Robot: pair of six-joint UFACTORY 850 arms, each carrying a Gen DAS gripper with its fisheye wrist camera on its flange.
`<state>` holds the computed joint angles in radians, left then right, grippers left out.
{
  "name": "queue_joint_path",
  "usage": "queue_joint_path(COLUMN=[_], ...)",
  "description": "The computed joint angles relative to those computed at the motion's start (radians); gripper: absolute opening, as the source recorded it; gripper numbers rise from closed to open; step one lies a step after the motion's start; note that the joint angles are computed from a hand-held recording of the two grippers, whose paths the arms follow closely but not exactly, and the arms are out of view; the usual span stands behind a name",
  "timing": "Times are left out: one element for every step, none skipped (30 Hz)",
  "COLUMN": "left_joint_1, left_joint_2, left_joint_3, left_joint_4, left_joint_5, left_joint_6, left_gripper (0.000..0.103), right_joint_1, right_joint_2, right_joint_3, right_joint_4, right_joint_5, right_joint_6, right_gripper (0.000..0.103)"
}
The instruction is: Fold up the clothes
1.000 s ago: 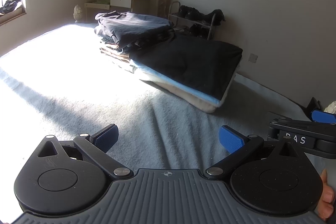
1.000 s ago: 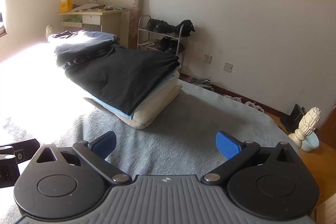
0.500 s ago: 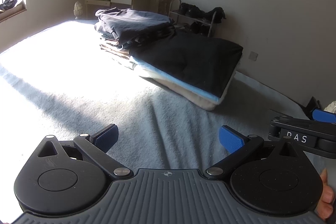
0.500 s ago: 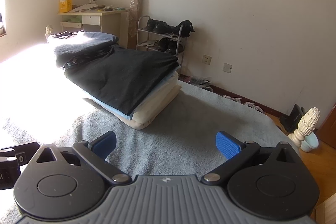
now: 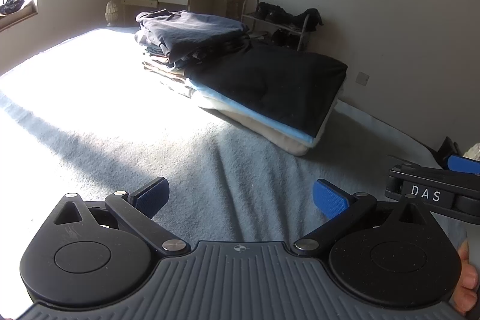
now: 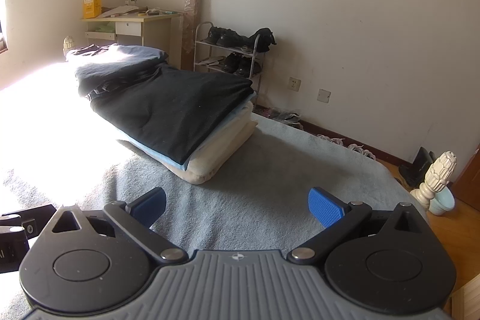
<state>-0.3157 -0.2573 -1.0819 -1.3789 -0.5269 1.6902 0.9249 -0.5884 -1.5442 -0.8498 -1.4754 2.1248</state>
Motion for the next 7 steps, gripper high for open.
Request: queue_joint_path(left_joint_1=[0.000, -0.001, -0.001, -0.001, 0.000, 0.000, 0.000], left_joint_2=[0.000, -0.001, -0.001, -0.001, -0.001, 0.000, 0.000], left_joint_3=[0.000, 0.000, -0.001, -0.001, 0.000, 0.000, 0.000], left_joint_4=[0.002, 0.004, 0.005, 0.005, 0.003, 0.001, 0.001], left_joint_5=[0.001, 0.001, 0.001, 0.001, 0.000, 0.000, 0.000], left_joint_6=[-0.002, -0.003, -0.005, -0.005, -0.001, 0.001, 0.001], left_gripper=[0.103, 0.103, 0.103, 0.103, 0.103, 0.103, 0.103], right_joint_1=[0.000, 0.000, 0.000, 0.000, 0.000, 0.000, 0.000], right_joint_2=[0.001, 0.001, 0.001, 0.001, 0.001, 0.001, 0.001], right_joint_3=[0.001, 0.001, 0.002, 0.001, 0.001, 0.001, 0.000], right_joint_4=[0.001, 0.001, 0.002, 0.002, 0.003, 0.003, 0.004], right_joint_5=[0.000, 0.001, 0.001, 0.001, 0.000, 0.000, 0.000], right_joint_6=[0.000, 0.001, 0.001, 0.002, 0.002, 0.003, 0.003], right_gripper=[0.103, 0.103, 0.103, 0.103, 0.103, 0.103, 0.103])
